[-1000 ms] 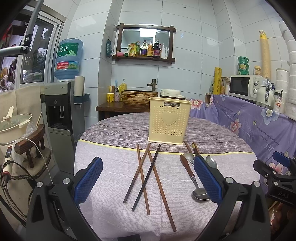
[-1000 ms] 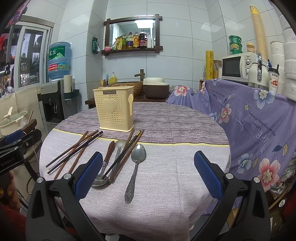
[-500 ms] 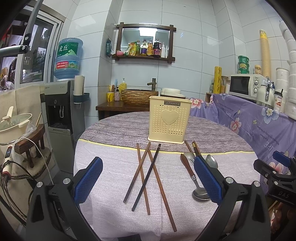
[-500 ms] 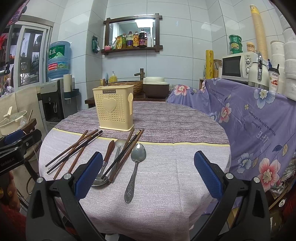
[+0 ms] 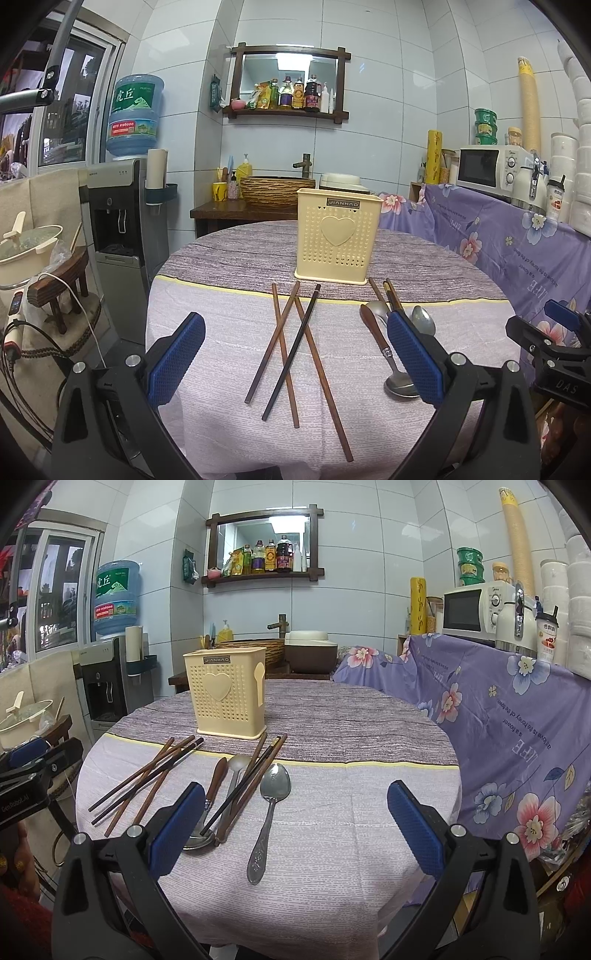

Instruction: Organize utensils

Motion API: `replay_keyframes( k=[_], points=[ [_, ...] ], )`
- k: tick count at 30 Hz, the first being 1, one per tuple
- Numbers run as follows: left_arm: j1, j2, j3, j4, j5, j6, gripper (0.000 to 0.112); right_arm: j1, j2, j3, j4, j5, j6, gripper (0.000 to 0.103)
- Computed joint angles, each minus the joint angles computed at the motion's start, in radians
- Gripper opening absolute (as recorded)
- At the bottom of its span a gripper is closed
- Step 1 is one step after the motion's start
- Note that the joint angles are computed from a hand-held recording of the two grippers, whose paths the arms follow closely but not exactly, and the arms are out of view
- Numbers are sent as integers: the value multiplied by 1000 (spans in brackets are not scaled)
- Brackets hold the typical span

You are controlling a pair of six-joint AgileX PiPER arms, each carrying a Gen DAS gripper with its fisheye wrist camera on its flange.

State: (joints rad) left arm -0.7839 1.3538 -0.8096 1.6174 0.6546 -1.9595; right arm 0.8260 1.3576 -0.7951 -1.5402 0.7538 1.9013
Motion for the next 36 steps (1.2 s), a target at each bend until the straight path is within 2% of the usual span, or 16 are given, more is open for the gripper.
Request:
replay_keyframes(
  k=[12, 17, 20, 22, 24, 26, 31, 34, 36],
  points=[
    [3, 2, -3, -8, -5, 9, 98, -6, 1, -1, 2, -6, -4, 97],
    [51, 23, -34, -89, -66, 102, 98, -55, 20, -28, 51, -45, -66, 97],
    [130, 49, -82, -250, -147, 273, 98, -146, 55, -80, 169, -130, -181, 97],
    [179, 72, -119, -358, -183, 394, 98, -224, 80, -118, 292, -228, -311, 97],
    [222, 96, -153, -447, -209, 512, 98, -254, 115, -151, 366, -259, -400, 97],
    [257, 116, -181, -505, -221, 589, 98, -270, 159, -200, 446, -258, -508, 97],
    [342, 180, -267, -758, -262, 880, 98, -298, 241, -302, 608, -250, -716, 97],
    [391, 221, -325, -972, -264, 1123, 91, -317, 282, -360, 691, -234, -816, 97],
    [418, 244, -360, -1097, -256, 1264, 82, -335, 304, -392, 755, -227, -887, 97]
  ],
)
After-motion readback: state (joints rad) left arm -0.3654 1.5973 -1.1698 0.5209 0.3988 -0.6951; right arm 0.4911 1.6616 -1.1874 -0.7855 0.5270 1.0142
